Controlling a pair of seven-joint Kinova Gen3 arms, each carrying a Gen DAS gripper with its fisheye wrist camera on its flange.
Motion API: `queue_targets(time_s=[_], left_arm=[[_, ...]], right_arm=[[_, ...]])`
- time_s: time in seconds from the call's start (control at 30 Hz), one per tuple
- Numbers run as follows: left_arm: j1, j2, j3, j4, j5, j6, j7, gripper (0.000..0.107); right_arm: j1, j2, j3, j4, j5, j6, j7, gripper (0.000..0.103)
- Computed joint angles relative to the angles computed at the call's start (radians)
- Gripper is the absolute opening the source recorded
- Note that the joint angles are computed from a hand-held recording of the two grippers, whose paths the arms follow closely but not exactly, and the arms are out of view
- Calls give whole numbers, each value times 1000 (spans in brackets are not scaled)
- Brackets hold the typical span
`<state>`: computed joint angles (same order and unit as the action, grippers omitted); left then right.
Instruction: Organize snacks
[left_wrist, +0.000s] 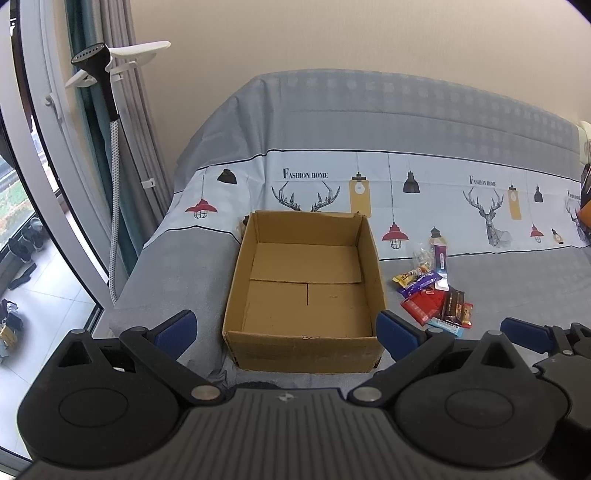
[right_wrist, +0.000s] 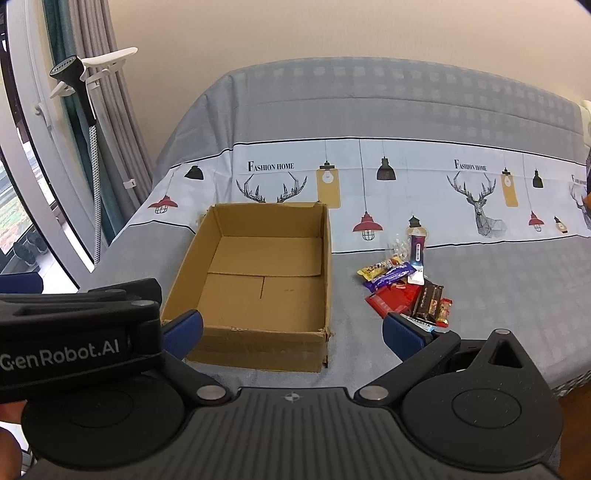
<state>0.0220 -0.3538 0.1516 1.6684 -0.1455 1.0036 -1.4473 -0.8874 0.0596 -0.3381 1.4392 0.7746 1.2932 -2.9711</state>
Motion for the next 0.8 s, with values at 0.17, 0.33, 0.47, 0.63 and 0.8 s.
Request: queue_targets(time_s=[0.17, 0.33, 0.47, 0.63, 0.8], left_arm=[[6, -9, -11, 10, 16, -1, -5, 103], [3, -10, -13, 2, 19, 5, -17, 103], [-2, -23, -11, 10, 18, 1, -16, 103], [-5, -36, -29, 14, 29, 8, -28, 103], [-12, -47, -40, 21, 40, 11, -41, 103]], right_arm=[[-1, -8, -4, 14, 6, -5, -3, 102], [-4, -7, -12, 14, 6, 3, -12, 102], [-5, -11, -15, 18, 13, -2, -16, 102], [-12, -10, -22, 21, 24, -4, -18, 103], [-29, -2, -23, 13, 33, 10, -16, 103]])
